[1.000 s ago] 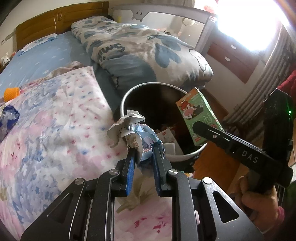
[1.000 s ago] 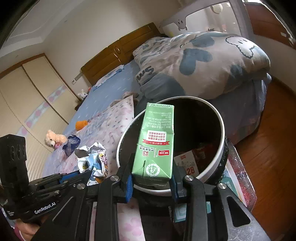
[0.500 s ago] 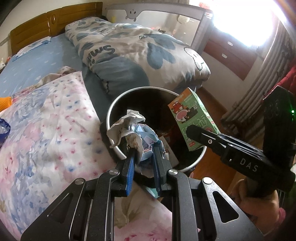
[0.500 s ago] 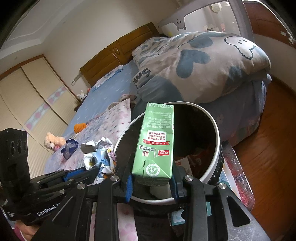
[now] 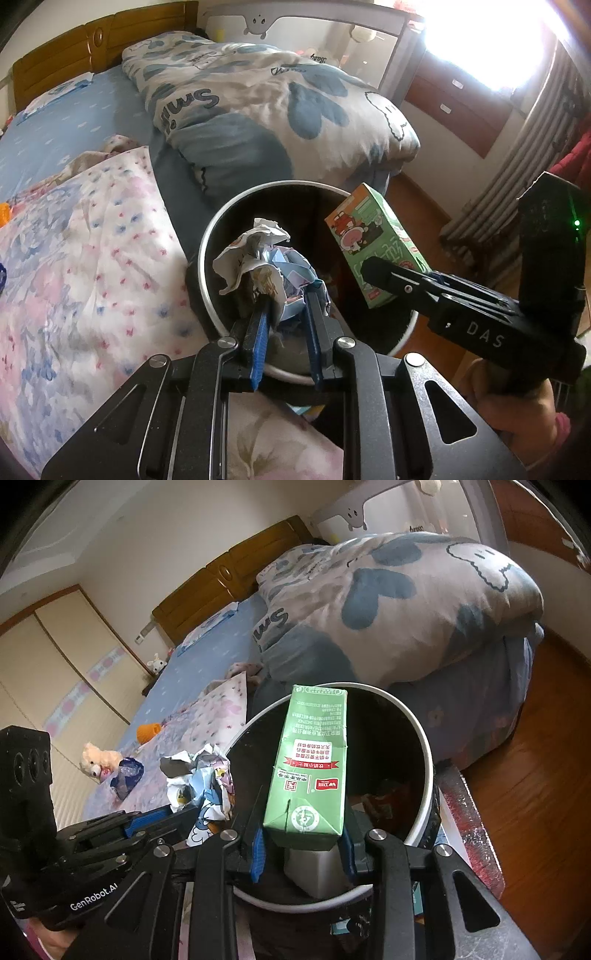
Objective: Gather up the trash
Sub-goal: 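Open both tools to drop the wrapper and carton into the bin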
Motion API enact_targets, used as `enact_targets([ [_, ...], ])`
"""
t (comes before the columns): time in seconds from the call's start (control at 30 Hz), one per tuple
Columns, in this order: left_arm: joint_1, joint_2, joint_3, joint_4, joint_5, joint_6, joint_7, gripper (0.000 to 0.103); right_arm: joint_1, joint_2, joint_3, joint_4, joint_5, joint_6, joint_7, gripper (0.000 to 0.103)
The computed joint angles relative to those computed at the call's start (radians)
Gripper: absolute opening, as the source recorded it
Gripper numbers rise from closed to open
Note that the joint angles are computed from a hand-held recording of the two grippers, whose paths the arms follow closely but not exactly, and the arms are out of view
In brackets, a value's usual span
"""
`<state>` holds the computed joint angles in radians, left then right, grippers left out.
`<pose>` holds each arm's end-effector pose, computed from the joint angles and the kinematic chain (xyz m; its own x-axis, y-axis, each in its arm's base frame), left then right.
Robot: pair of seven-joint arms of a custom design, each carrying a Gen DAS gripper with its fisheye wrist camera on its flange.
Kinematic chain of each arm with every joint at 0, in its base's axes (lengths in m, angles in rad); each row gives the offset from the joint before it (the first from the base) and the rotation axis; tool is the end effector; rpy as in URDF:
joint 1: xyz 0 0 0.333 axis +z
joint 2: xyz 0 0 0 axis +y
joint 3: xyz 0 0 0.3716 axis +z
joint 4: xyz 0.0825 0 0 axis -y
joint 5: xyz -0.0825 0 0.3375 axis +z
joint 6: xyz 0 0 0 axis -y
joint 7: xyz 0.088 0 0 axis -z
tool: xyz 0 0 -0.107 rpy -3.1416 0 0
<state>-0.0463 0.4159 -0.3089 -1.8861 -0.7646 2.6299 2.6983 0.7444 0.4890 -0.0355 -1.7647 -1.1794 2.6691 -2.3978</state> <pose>0.6176 -0.1842 0.4063 -0.7562 -0.6266 0.1886 -0.5995 0.5479 -0.5835 0.4907 0.4620 0.3964 -0.3821 -0.8001 -0.4624 -0.5762 0.5975 -0.5576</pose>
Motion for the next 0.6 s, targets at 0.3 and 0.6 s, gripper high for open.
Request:
enact_targets([
  [0.3, 0.009, 0.016, -0.001, 0.011, 0.003, -0.006, -0.017, 0.048, -0.008, -0.005, -0.007, -0.009, -0.005, 0.002, 0.028, 0.036],
  [0.6, 0.054, 0.002, 0.018, -0.025, -0.041, -0.017, 0.014, 0.05, 0.012, -0.009, -0.003, 0.008, -0.069, -0.037, 0.123, 0.059],
])
